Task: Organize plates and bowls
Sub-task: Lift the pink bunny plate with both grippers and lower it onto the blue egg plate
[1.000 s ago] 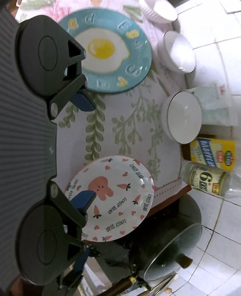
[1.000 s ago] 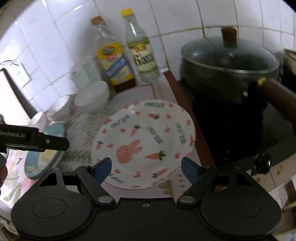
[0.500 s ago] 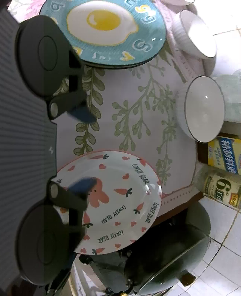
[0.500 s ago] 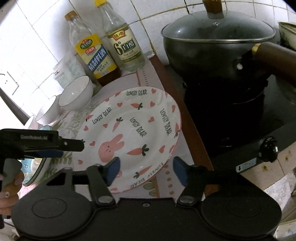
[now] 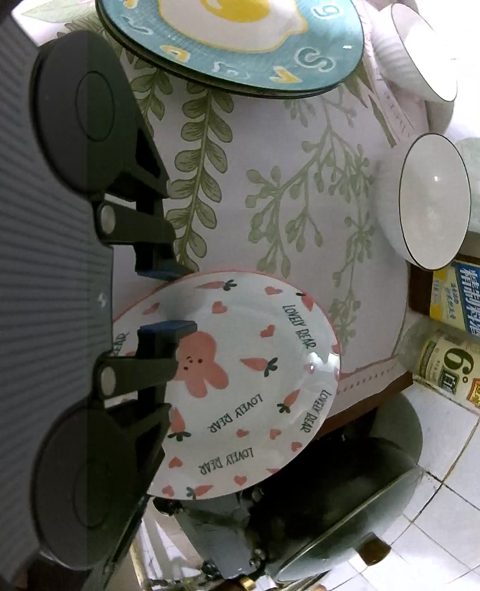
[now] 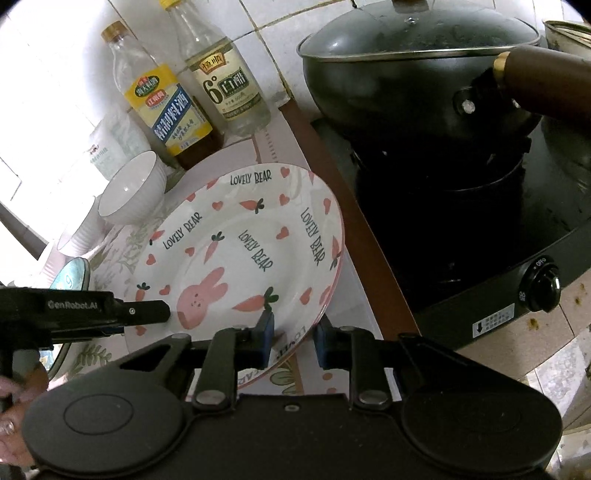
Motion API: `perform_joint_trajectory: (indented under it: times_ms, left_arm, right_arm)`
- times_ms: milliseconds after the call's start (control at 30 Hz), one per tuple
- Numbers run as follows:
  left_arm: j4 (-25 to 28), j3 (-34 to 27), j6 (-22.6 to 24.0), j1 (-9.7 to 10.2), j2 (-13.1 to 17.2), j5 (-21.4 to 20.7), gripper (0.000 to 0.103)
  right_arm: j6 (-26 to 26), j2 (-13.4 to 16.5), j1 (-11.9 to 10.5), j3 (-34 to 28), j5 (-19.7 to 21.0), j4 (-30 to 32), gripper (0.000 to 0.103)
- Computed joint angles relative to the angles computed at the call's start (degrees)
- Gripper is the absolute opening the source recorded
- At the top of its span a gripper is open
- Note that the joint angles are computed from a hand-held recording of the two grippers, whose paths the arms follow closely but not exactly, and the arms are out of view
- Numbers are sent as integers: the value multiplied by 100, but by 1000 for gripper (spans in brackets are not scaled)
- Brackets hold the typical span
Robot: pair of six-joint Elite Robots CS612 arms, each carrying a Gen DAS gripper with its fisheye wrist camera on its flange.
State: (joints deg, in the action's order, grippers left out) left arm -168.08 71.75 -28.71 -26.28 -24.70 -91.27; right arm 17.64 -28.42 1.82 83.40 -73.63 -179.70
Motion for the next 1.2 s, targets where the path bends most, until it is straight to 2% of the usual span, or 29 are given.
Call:
perform_joint_trajectory:
  times_ms: [100, 233, 300, 467, 733, 967, 1200]
  left_arm:
    - [278, -75, 88, 28, -27, -93, 21]
    - [394, -61, 344, 5, -103, 61, 21]
    - [345, 1, 444, -18, -159, 187, 21]
    - [223, 219, 473, -27, -305, 199, 21]
    - [36, 715, 442, -10, -648, 213, 21]
    - [-124, 1151, 646, 32, -987, 296, 21]
    - [-455, 1760, 711, 122, -1459, 332, 21]
  right_arm:
    - [-23, -44, 18, -80, -72, 330, 27]
    - [-108, -111, 34, -100, -55, 499, 27]
    - [-342, -170, 56, -75, -75, 508, 27]
    - [-594, -283, 64, -49, -72, 723, 27]
    - [-741, -526, 134, 128, -89, 853, 27]
    - [-599, -753, 257, 404, -93, 651, 28]
    - [-529, -1011, 444, 553, -103, 570, 28]
